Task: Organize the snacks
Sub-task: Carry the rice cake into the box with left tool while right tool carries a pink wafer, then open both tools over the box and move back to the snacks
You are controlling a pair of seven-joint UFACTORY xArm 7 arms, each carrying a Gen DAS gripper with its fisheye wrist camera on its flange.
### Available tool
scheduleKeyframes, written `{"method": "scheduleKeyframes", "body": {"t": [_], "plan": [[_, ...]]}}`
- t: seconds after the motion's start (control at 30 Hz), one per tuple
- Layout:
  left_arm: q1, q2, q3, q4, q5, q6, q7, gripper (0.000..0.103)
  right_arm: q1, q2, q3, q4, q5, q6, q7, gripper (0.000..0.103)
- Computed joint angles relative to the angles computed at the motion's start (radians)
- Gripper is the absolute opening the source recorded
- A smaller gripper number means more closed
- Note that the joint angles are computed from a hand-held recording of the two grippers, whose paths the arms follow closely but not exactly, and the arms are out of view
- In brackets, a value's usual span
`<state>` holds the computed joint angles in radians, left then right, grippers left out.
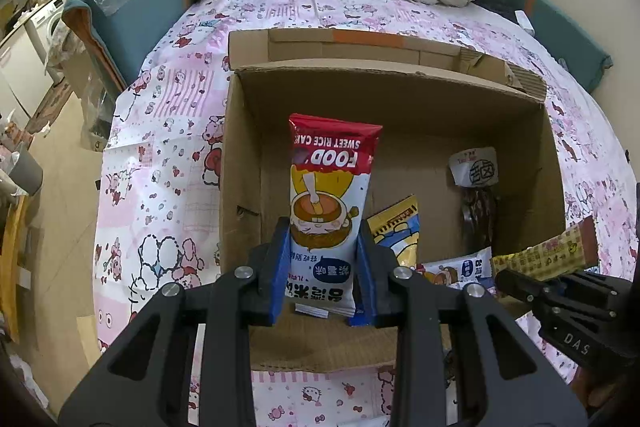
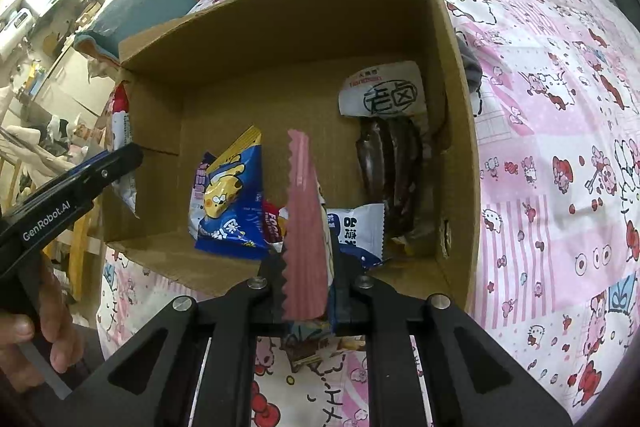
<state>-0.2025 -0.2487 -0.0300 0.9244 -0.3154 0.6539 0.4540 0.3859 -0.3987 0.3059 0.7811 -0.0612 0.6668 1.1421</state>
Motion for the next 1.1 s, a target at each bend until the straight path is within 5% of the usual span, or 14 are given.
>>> {"method": "scheduleKeyframes", "body": {"t": [0.23, 0.3, 0.33, 0.4, 0.43, 0.5, 1.1], "plan": [[0.002, -0.005, 0.007, 0.001, -0.019, -0.001, 0.0, 0.028, -0.026, -0.024, 0.021, -0.003, -0.045, -0.007, 0.055, 0.016], [-0.003, -0.005, 0.017, 0.009, -0.041, 0.022, 0.019, 0.048, -0.037, -0.037, 0.027, -0.006, -0.061, 0.001, 0.077, 0.024], [-0.003, -0.008, 0.019, 0.011, -0.048, 0.035, 0.026, 0.054, -0.038, -0.043, 0.027, -0.011, -0.063, -0.002, 0.084, 0.03], [0.002, -0.022, 0.011, -0.003, -0.041, 0.019, 0.013, 0.071, -0.06, -0.062, 0.051, -0.015, -0.101, 0.008, 0.119, 0.083], [0.0, -0.026, 0.01, -0.007, -0.041, 0.014, 0.016, 0.074, -0.074, -0.069, 0.068, -0.011, -0.13, 0.018, 0.141, 0.089], [-0.003, -0.029, 0.011, -0.005, -0.044, 0.016, 0.02, 0.081, -0.08, -0.077, 0.075, -0.007, -0.164, 0.013, 0.148, 0.091], [-0.011, -0.112, 0.043, -0.047, -0.1, 0.029, 0.03, 0.081, -0.085, -0.203, 0.121, -0.021, -0.193, 0.084, 0.229, 0.099]]}}
